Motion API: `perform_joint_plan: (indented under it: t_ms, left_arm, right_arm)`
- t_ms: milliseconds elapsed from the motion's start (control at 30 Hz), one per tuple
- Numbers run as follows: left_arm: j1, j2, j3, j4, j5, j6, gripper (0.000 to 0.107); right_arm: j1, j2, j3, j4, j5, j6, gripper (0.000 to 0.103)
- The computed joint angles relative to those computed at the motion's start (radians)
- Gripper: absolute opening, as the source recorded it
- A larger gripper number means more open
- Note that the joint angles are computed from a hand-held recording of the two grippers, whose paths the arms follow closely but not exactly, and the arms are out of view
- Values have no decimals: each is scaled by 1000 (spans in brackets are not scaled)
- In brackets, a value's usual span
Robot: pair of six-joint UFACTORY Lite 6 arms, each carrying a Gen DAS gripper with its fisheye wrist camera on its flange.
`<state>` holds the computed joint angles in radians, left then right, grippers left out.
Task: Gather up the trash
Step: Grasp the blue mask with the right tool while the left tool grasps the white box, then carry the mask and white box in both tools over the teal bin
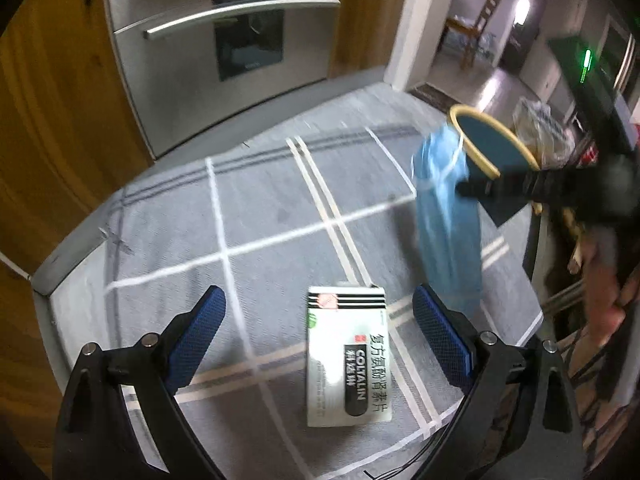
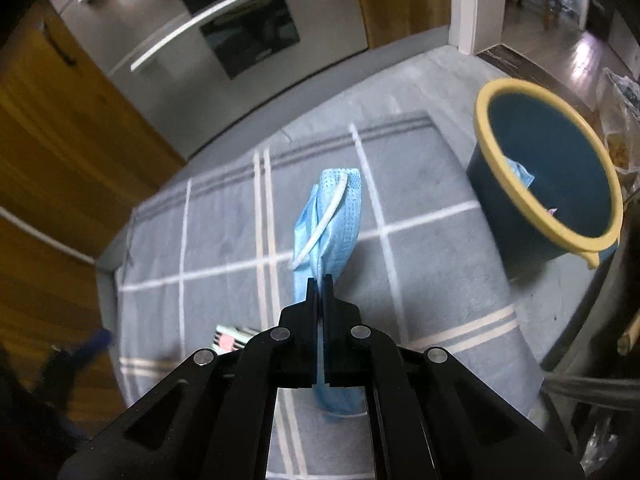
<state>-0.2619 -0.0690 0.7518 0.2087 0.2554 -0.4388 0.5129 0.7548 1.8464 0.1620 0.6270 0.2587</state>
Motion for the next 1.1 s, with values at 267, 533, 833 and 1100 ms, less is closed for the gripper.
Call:
perform_joint_plan:
  t_ms: [267, 533, 833, 1100]
  left_arm:
    - [-89, 142, 33, 147, -38, -166, 92]
    - [-104, 401, 161, 195, -4, -238, 89]
    - [-117, 531, 232, 218, -6, -252, 77]
    - [-129, 548, 282, 227, 26, -267, 71]
  right_arm:
    - [-81, -71, -29, 151, -13, -128, 3]
    - [-125, -95, -15, 299, 9, -262, 3]
    - [-150, -110, 27, 385, 33, -348, 3]
    - [-164, -110, 35, 413, 55, -358, 3]
